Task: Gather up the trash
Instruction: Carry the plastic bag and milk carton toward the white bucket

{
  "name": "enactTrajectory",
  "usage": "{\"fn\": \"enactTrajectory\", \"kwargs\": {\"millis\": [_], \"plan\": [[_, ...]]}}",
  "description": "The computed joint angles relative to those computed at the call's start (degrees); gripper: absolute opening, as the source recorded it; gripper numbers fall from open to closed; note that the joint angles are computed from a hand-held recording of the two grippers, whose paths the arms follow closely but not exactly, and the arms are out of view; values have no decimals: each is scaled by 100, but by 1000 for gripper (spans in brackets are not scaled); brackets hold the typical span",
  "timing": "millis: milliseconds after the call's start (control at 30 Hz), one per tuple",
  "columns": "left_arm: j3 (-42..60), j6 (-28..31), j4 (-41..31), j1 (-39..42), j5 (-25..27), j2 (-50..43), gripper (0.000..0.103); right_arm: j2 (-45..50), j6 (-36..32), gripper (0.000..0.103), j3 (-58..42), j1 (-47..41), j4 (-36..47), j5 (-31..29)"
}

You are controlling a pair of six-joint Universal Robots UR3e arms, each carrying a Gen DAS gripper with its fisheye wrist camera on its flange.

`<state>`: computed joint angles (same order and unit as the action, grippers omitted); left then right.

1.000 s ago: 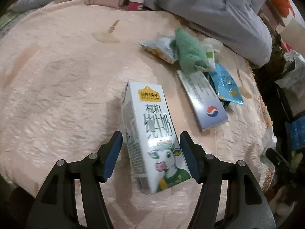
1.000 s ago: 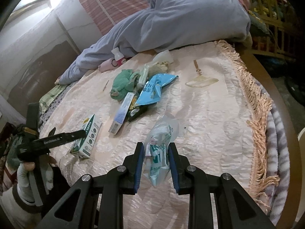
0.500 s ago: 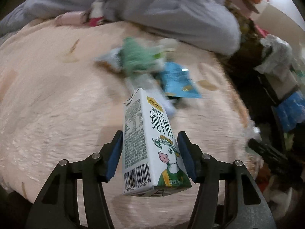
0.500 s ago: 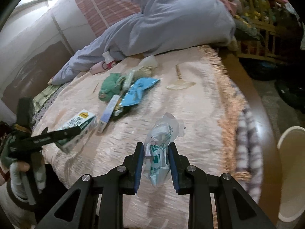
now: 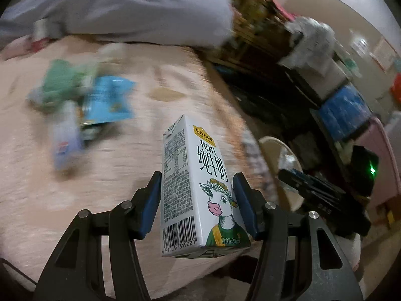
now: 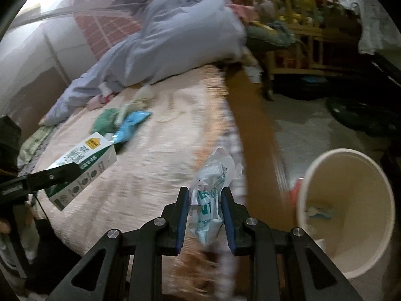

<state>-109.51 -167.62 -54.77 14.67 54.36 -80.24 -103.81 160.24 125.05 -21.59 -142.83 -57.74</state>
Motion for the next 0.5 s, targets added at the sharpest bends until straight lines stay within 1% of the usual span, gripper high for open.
{"fn": "enactTrajectory", "kwargs": {"millis": [100, 233, 300, 367, 433, 500], "plan": [[415, -403, 432, -744, 31, -651, 55, -144, -404, 25, 8, -621, 495, -56], [1290, -1037, 942, -1703, 128, -1762, 56, -115, -703, 25, 26, -1281, 850, -223], [1819, -1265, 1030, -2050, 86, -2328, 56, -129, -858, 25, 101, -1595, 903, -240], [2347, -1421, 1051, -2362, 164, -2814, 56, -63, -938, 25, 170, -1921, 888, -247], [2869, -1493, 978, -2591, 168, -3288, 56, 5, -997, 25, 240, -2203, 918, -178], [3476, -1597, 852, -2810, 180, -3779, 56, 211, -969, 25, 303, -2435, 777, -173]]}}
